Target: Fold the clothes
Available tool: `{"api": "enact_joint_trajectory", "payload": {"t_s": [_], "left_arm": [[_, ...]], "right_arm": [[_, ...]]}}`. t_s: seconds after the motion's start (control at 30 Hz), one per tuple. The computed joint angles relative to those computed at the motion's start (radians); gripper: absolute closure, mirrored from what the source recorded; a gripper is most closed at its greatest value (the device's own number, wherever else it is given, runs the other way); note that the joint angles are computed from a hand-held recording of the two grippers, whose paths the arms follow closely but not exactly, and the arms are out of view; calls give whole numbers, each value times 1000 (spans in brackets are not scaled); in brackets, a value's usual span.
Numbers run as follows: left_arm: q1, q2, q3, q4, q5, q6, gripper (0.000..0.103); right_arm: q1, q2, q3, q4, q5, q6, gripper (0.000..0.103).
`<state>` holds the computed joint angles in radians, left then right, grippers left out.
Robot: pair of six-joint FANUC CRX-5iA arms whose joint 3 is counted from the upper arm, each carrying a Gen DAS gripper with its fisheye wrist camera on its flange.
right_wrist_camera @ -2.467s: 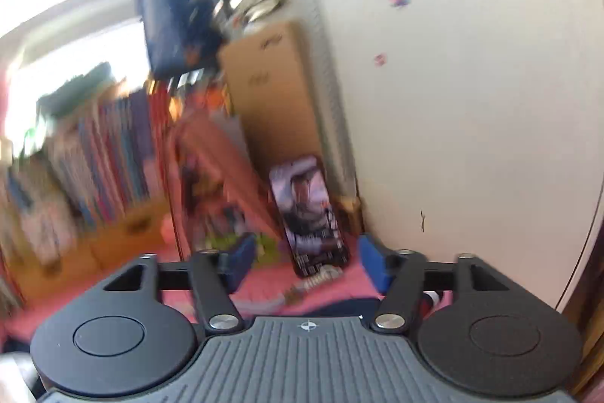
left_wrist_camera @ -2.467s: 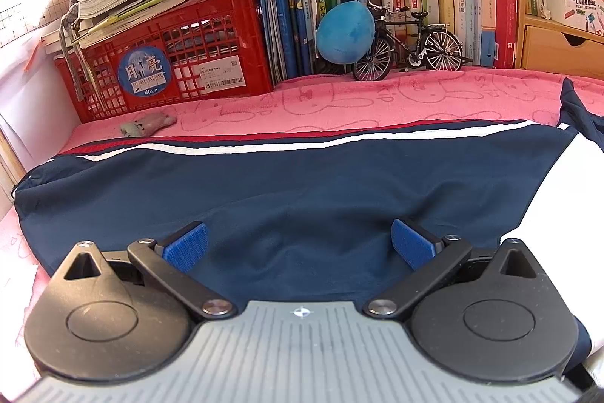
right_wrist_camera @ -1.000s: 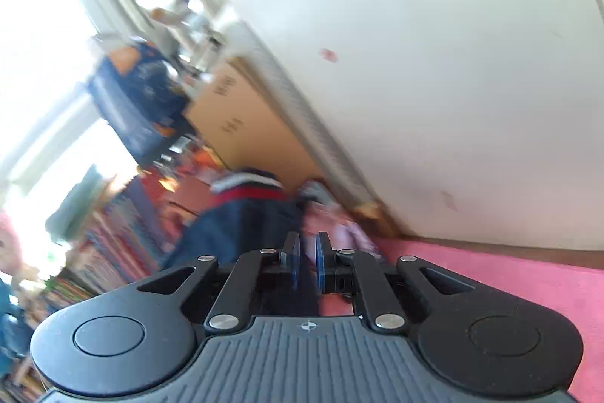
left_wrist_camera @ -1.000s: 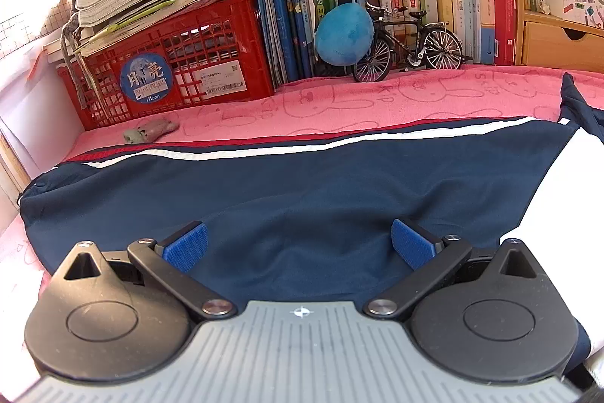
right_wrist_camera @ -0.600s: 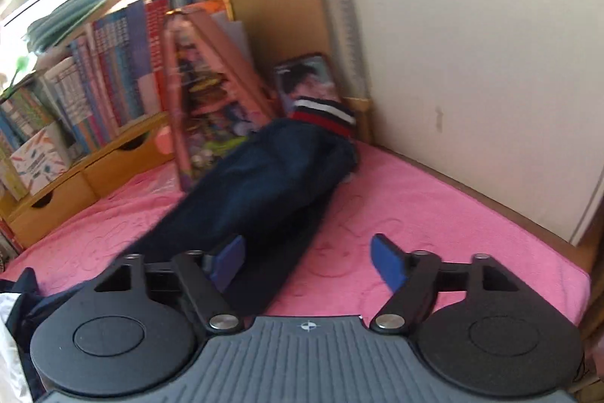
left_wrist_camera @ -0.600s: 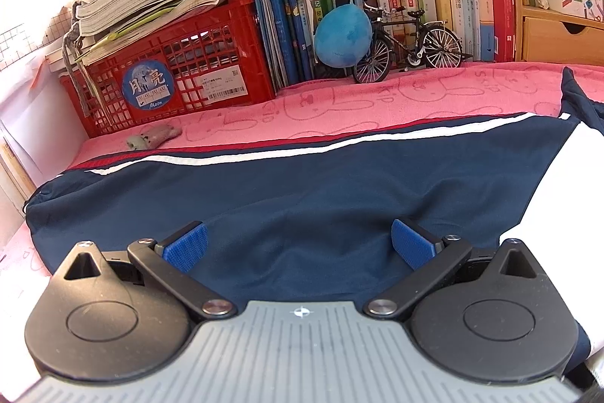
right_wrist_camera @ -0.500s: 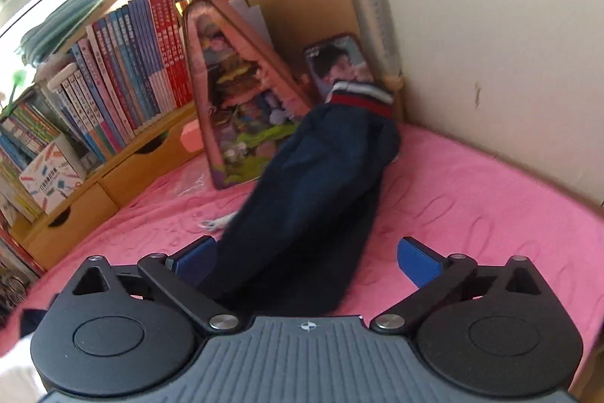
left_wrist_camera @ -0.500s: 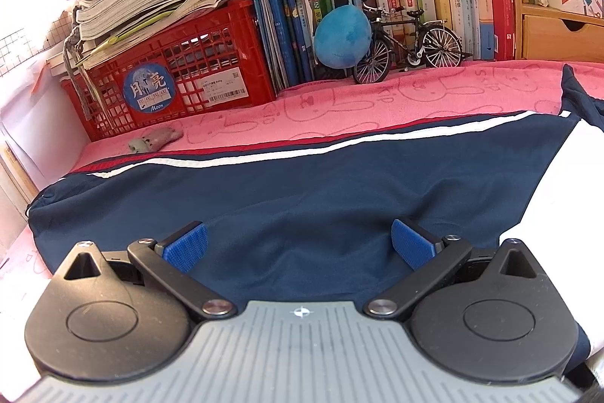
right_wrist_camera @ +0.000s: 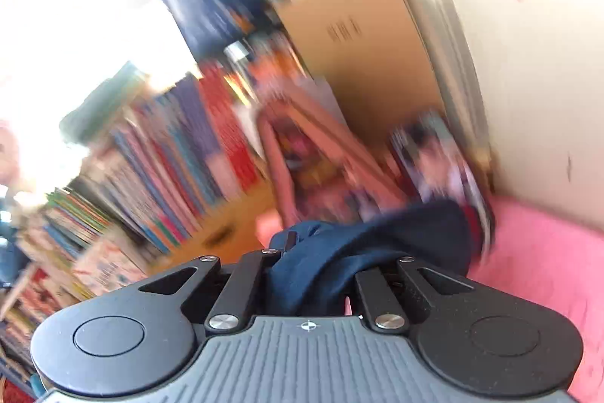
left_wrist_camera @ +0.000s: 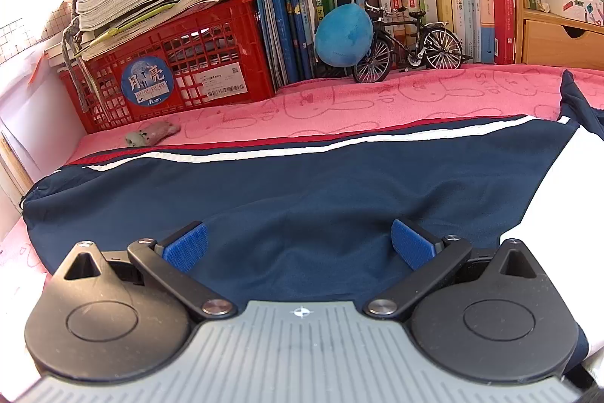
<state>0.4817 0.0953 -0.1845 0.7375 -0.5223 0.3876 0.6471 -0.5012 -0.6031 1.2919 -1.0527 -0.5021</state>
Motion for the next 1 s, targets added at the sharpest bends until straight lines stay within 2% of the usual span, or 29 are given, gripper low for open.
{"api": "enact_joint_trajectory", "payload": {"t_s": [0.03,0.07,0.1,0.23,0.27,0.33,0.47,0.53,0.57,0.6,0.67,0.77,0.8,0.87,0.9,0.93,1.0], "left_arm": [[3,3,4,2,-10,4,0],[6,6,9,4,-20,7,0],[8,9,13,5,-29,11,0],[15,17,24,10,-57,22,0],[15,16,23,10,-56,21,0],[13,15,20,11,-51,19,0],[15,18,23,13,-58,22,0],[18,21,27,15,-67,26,0],[20,23,30,15,-72,28,0],[21,25,33,15,-76,31,0],[23,27,36,14,-83,36,0],[26,32,42,16,-96,45,0],[26,32,42,16,-96,45,0],[20,20,26,30,-76,9,0],[19,14,20,57,-77,-38,4],[20,6,13,137,-107,-106,5],[24,-3,5,289,-182,-230,3]], "right_arm": [[-1,-44,-61,79,9,-41,95],[2,-74,-108,105,1,-74,95],[38,-105,-131,79,-41,-67,95],[157,-133,-149,-263,-227,33,94],[196,-117,-149,-306,-283,59,90],[272,-89,-146,-365,-383,106,89],[369,-94,-90,-461,-474,209,79],[413,-119,-46,-496,-509,241,68],[445,-138,-30,-503,-525,251,52],[478,-160,-18,-502,-535,265,24],[561,-167,26,-484,-586,301,4],[655,-114,88,-396,-653,391,4],[667,-89,108,-355,-655,430,2],[629,-60,122,-264,-543,485,0],[579,-44,137,-246,-455,510,0],[518,-22,159,-250,-358,537,0],[356,76,255,-321,-150,645,0]]}}
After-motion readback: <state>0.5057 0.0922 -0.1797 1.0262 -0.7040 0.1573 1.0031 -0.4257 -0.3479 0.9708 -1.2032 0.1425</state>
